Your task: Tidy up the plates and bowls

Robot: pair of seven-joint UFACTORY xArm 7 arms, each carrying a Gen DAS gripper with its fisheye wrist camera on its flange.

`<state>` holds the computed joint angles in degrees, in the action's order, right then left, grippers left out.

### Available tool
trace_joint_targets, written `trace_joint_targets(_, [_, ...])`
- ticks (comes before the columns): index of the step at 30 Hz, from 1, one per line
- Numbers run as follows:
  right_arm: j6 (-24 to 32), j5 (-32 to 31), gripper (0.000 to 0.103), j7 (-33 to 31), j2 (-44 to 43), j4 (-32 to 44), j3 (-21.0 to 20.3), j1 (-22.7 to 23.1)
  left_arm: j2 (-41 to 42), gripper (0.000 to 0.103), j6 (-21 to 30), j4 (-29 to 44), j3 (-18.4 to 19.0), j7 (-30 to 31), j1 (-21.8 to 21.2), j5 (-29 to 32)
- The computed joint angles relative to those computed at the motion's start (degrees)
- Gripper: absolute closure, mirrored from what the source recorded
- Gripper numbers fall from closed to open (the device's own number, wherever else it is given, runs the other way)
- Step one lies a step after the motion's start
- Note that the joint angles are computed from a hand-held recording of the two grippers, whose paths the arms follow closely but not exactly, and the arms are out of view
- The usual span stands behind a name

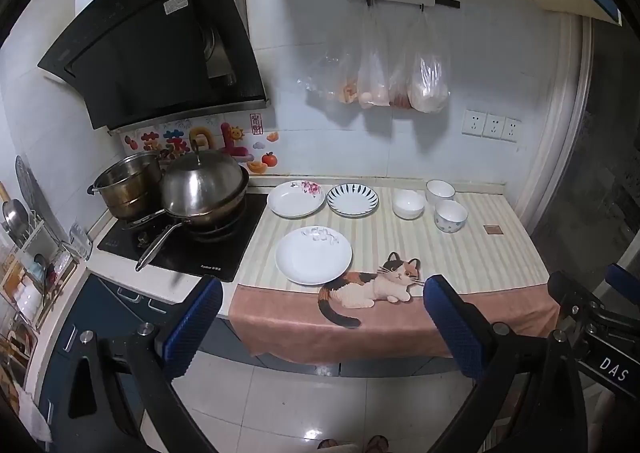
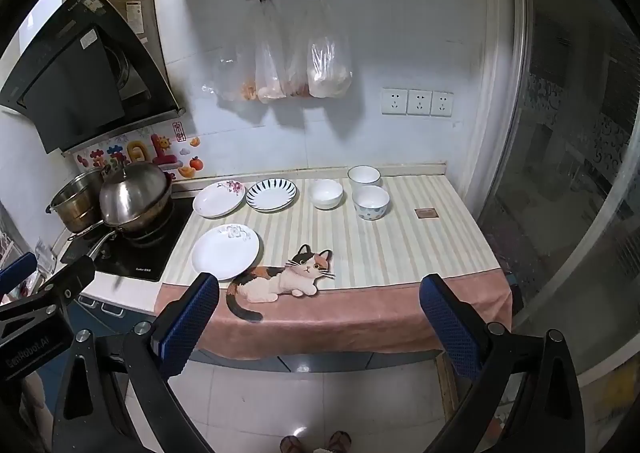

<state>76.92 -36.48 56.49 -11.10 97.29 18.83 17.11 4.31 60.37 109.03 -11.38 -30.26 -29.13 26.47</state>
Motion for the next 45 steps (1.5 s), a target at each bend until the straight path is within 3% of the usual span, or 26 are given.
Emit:
trace_joint_targets(25, [1.1, -0.9, 0.001, -0.5, 2.2, 3.3, -0.5, 0.8, 1.9, 0.0, 1.2, 3.2, 0.7, 0.0, -1.4, 0.5])
trace_joint_targets(30, [1.9, -1.1, 0.001, -1.2, 2.6, 5.0, -0.8, 1.4, 5.2, 0.0, 3.7, 9.3, 1.1, 0.3, -3.0, 1.6])
trace_joint_targets(45, [2.8, -1.9, 0.001, -0.2, 2.8, 5.7, -0.4, 2.1, 4.6, 0.0, 2.8, 8.2, 2.3, 0.9, -3.4, 1.0])
